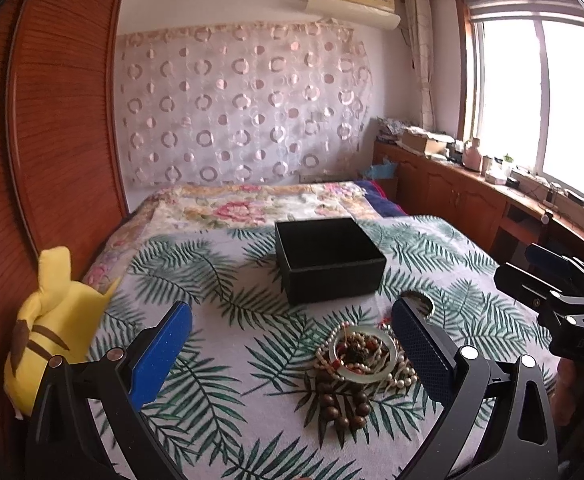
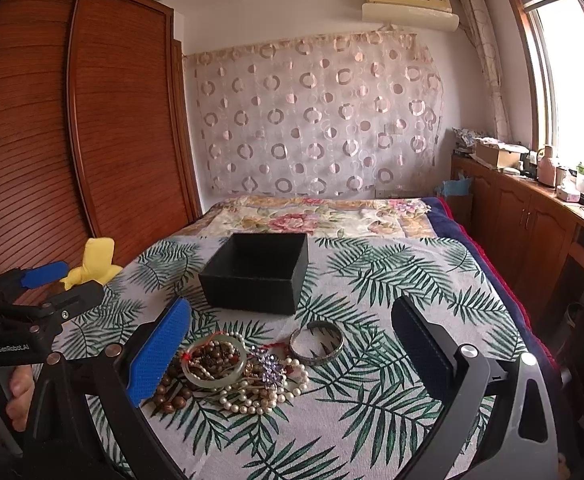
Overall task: Organize jewelry
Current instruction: 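Reach the right tool to the silver bangle and close on it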
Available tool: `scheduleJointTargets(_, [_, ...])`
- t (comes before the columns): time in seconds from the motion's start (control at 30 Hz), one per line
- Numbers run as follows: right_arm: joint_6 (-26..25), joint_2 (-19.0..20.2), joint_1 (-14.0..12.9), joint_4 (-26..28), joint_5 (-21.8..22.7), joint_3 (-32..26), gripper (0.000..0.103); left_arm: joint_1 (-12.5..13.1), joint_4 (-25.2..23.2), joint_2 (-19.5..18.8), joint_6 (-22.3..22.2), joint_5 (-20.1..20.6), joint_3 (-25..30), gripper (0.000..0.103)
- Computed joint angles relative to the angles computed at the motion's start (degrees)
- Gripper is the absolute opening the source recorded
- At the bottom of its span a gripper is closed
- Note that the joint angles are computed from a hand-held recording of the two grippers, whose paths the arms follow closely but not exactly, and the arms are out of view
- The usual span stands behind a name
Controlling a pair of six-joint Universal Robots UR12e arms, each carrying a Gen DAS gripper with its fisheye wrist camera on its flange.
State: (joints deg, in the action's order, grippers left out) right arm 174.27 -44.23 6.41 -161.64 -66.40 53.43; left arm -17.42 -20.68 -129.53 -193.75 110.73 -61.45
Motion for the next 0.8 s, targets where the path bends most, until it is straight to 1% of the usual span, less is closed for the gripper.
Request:
scheduleJointTargets(0.1, [-0.91, 0.69, 0.1, 1.17, 0.41, -0.45, 0.1, 0.37, -1.71, -0.23, -0.2, -1.86, 0.17, 0.096])
scheduleJointTargets(0.27, [-2.08, 1.63, -0.36, 4.1, 1.04, -1.27, 0.085, 0.83, -4.19, -1.14, 0.5, -5.43, 0.44, 0.096])
scheduleJointTargets(0.37, [-2.55, 2.21, -0.63, 5.56, 1.32, -1.94, 0.079, 0.96, -5.8, -2.01, 1.19, -7.28, 1.21, 0.096])
scheduleJointTargets(0.57, [-4.52, 3.24, -0.96, 9.21, 2.32, -3.5, 0.072, 1.34, -8.18, -3.19, 1.35, -10.33, 2.33, 0.096])
scheduleJointTargets(0.67, [-5.27, 3.58, -1.02, 10.69, 2.66, -4.13, 0.071, 1.57, -9.69, -3.94, 1.72, -11.96, 3.37, 0.096])
scheduleJointTargets(0.8, [-6.57, 4.17, -1.07, 12.95, 3.5, -5.13, 0.071, 2.26, -12.19, -4.95, 2.06, -16.28, 5.13, 0.096])
